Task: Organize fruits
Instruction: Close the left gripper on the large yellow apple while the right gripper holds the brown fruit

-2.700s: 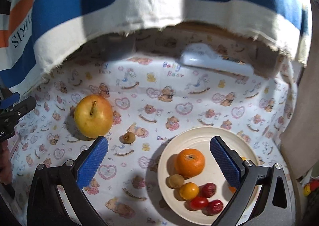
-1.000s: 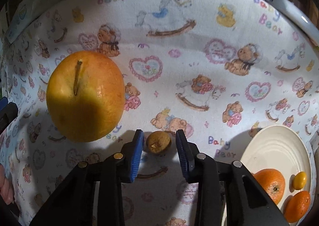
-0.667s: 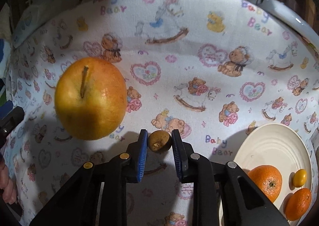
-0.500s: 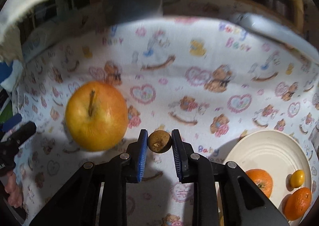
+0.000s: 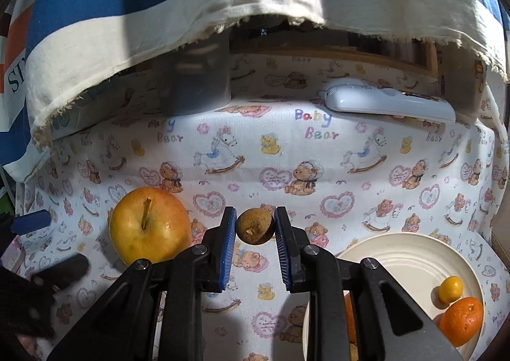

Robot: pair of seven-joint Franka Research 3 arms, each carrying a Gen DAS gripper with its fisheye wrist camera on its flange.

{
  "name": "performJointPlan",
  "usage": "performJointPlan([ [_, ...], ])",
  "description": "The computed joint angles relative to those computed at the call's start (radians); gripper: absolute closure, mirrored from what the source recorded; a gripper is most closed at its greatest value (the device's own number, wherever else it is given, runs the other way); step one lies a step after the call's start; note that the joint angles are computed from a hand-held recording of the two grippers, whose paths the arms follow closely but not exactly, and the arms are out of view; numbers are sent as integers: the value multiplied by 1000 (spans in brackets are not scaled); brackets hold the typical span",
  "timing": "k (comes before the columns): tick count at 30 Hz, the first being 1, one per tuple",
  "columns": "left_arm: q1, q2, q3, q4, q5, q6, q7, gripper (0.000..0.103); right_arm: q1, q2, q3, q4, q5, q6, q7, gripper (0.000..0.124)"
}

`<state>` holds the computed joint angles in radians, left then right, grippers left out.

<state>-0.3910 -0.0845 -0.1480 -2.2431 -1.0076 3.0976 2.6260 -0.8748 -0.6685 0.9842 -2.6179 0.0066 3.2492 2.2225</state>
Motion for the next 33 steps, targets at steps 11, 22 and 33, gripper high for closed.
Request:
performJointPlan([
  [11, 95, 111, -89, 66, 655, -38, -569, 1, 3, -49, -12, -34, 27, 10, 23, 99],
  [22, 195, 216, -185, 166, 842, -57, -772, 1, 1, -49, -12, -33, 20, 8, 17, 99],
  [33, 196, 259, -183, 233, 937, -135, -863, 14, -3, -29, -16, -17, 3, -9, 18, 99],
])
